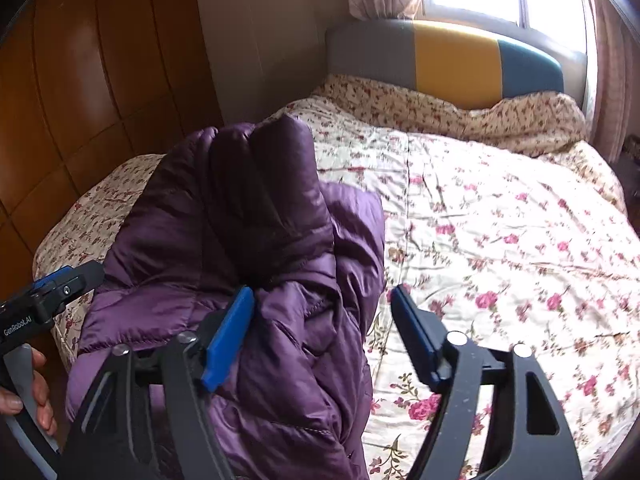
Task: Fold large clothes
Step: 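Open the right tool and lift it off the jacket bundle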
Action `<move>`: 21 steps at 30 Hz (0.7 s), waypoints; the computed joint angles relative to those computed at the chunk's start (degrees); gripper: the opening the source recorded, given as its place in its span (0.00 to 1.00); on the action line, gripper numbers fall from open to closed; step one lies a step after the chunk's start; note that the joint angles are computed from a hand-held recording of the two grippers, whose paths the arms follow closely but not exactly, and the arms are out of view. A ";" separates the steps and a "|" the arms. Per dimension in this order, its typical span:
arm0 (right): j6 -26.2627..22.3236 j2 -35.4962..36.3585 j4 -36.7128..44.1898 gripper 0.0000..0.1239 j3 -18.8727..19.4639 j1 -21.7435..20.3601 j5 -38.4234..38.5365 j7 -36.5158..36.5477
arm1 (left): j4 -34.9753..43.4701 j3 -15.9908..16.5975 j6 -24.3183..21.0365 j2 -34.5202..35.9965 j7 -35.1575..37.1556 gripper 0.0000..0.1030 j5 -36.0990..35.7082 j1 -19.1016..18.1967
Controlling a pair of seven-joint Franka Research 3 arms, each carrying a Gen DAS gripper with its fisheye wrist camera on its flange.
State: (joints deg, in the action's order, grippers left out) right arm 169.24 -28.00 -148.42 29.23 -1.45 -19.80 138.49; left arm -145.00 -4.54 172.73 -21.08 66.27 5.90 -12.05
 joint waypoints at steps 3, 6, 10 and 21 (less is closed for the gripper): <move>-0.60 0.83 2.01 0.49 0.93 -0.97 -0.99 0.36 | -0.02 -0.77 0.17 -0.42 -1.06 0.91 0.69 0.91; -0.87 1.83 3.77 0.46 1.50 -1.77 -2.62 0.85 | 0.00 -0.76 0.36 -0.40 -1.40 0.91 1.11 0.93; -1.54 3.51 6.06 0.43 1.69 -1.66 -4.40 1.99 | 0.09 -1.01 0.46 -0.33 -1.96 0.91 1.62 1.02; -3.59 7.08 10.75 0.43 1.05 -1.50 -13.35 9.13 | 1.21 -1.28 0.28 1.33 -2.33 0.91 2.20 0.93</move>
State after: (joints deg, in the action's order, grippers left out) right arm 165.65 -20.92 -137.67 30.28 -2.95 -33.15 147.62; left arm -143.80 -5.81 173.01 -19.75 63.95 8.10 -11.12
